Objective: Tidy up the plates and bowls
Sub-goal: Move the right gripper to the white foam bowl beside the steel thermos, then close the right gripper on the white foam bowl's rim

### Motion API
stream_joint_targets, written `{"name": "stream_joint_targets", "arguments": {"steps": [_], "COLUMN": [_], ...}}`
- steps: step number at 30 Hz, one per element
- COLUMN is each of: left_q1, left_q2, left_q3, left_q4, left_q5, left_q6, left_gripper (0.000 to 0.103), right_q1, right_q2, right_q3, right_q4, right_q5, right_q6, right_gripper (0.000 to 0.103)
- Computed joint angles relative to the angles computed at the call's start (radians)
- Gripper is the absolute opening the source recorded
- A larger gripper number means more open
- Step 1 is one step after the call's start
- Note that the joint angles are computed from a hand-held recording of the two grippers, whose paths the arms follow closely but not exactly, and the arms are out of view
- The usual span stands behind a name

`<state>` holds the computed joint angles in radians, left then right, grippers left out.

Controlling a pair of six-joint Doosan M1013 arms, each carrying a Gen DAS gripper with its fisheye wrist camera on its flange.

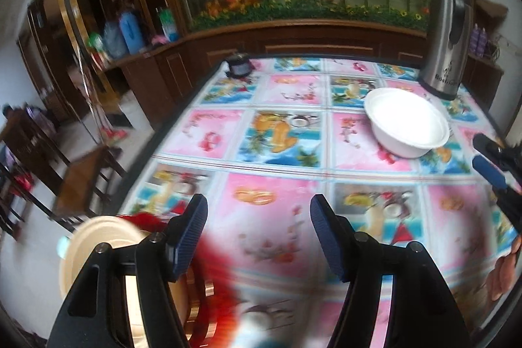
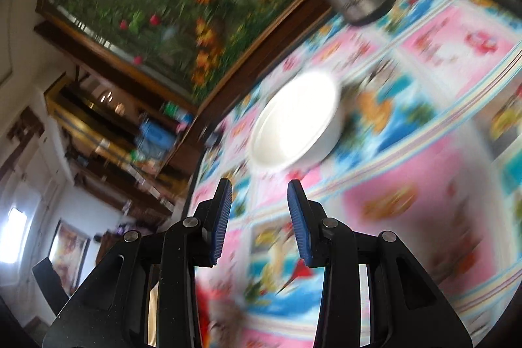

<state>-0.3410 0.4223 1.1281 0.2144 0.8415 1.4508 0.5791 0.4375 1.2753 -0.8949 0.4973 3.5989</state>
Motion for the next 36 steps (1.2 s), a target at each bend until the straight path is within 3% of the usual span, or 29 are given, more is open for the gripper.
{"name": "stream_joint_targets", "arguments": {"steps": [4, 8, 12, 17, 21, 36], "left_q1": [-0.028, -0.048, -0.066, -0.073, -0.08, -0.073], "left_q2": [0.041, 0.082, 0.123, 0.16, 0.181, 0.249], "left_q3": [-0.054, -0.113, -0.169, -0.226, -0.256, -0.347], "left_q4": [0.061, 0.087, 0.111, 0.114, 0.113, 0.02], "left_q5": [0.015, 0.03, 0.049, 0.06, 0.053, 0.086], "left_q6": [-0.079, -0.123, -0.154, -0.191, -0.214, -0.19], "left_gripper": [0.066, 0.066, 0.069, 0.069, 0.07, 0.072], "right_q1": [-0.027, -0.052, -0.073, -0.088, -0.087, -0.095], "right_q2": [-0.024, -0.024, -0.014, 0.024, 0.048, 0.072], "right_q3": [0.046, 0.056, 0.036, -0.031, -0.081, -0.103], "right_q4": [-0.037, -0.005, 0.071, 0.211, 0.249, 0.292], "right_q5": [-0.015, -0.044, -0.06, -0.034, 0.02, 0.066], "right_q6": [0.103, 0.094, 0.022, -0.187, -0.305, -0.344], "right_gripper": [0.042, 0.042, 0.042, 0.042, 0.042, 0.042]}}
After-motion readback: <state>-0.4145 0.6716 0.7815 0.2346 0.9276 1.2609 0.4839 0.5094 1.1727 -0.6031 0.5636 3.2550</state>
